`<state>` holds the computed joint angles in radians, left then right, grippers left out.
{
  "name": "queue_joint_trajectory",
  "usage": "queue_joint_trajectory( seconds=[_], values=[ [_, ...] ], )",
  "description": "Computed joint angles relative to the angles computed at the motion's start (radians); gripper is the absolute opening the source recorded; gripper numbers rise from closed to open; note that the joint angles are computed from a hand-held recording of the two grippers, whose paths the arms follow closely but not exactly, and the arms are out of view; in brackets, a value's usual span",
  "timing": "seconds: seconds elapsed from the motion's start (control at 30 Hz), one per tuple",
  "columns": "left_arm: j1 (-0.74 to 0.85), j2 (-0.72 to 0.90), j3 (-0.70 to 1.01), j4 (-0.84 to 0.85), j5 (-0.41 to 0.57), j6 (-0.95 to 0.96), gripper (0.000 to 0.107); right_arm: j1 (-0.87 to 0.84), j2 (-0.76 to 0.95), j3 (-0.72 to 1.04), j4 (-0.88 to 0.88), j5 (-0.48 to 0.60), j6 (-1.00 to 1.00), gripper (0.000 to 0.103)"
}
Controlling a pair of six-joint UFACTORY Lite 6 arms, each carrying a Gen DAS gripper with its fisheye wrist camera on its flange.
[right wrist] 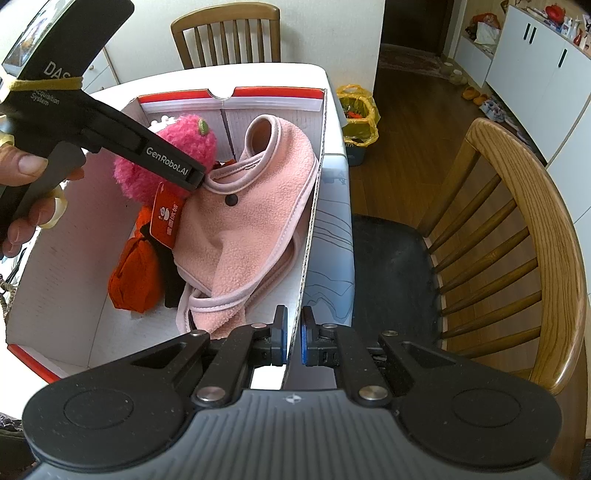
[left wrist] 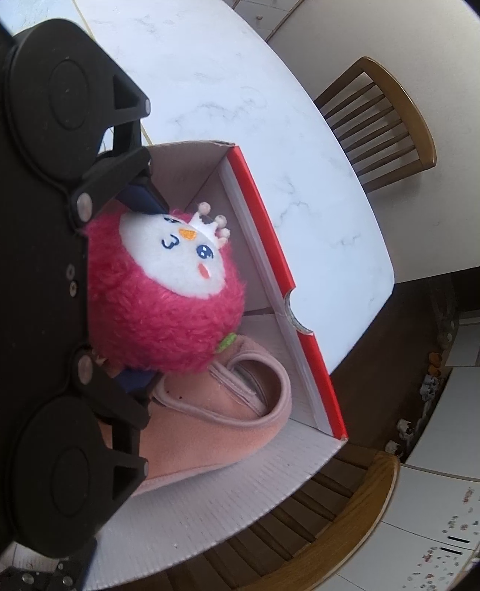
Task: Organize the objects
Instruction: 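Carry the pink plush into the shoebox beside the pink cloth, then open the left gripper to release the plush and withdraw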
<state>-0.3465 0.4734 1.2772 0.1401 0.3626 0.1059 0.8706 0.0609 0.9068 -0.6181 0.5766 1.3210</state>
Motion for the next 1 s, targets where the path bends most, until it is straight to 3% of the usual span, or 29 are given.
queue_joint_trajectory(
  seconds=[0.4,1.0],
  values=[
    [0.063,-0.112,-0.085,-0.29,-0.014,0.279,0.089,0.0,0.0,0.001,0.001,0.0,0.0,0.006],
    [0.189,-0.343,-0.208,-0.596,0.073,0.61,0.089,0.001,-0.016,-0.026,-0.006,-0.003,0.004,0.006]
  ],
)
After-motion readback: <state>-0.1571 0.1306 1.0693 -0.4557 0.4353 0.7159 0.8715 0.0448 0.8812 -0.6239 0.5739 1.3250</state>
